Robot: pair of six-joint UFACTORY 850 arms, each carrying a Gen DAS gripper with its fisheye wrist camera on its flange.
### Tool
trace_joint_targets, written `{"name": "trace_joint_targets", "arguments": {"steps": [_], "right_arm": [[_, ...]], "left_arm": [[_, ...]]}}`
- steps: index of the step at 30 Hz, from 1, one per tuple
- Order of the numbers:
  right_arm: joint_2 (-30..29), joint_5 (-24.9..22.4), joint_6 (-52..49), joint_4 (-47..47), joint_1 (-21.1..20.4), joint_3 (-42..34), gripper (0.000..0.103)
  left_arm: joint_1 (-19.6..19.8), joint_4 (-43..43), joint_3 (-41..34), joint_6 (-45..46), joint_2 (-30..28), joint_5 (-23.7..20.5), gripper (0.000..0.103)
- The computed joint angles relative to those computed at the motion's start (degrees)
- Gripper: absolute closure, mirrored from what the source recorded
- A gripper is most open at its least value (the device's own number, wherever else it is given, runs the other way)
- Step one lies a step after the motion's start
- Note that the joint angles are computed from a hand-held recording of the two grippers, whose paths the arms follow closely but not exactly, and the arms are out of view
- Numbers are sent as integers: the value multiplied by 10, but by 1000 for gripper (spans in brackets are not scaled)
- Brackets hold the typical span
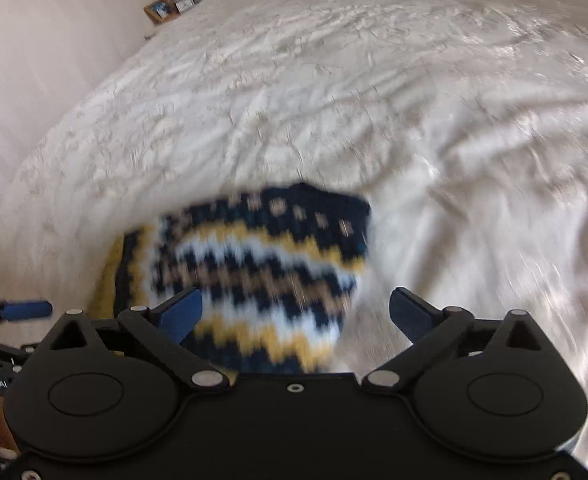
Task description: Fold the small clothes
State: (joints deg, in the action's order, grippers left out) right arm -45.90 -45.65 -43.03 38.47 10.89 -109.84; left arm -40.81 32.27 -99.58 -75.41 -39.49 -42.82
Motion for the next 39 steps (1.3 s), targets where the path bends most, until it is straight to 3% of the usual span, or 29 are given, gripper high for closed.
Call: {"name": "trace_joint_targets", "arguments": {"steps": [3, 7, 14, 27, 39], "right_arm": [[24, 13, 22, -56, 4, 46, 3], [31, 10, 43, -94, 5, 77, 1], [36, 8, 49, -92, 3, 82, 1], [-30, -93, 113, -52, -7, 11, 0], [-81, -170, 164, -54, -7, -67, 0]], "left_arm": [[-3, -46, -10, 40, -21, -23, 14], [7, -104, 1, 60, -30, -18, 0], [17, -133, -10, 79, -38, -23, 0], [53, -218, 48, 140, -18, 54, 0], [47, -183, 21, 91, -37, 22, 0]]}}
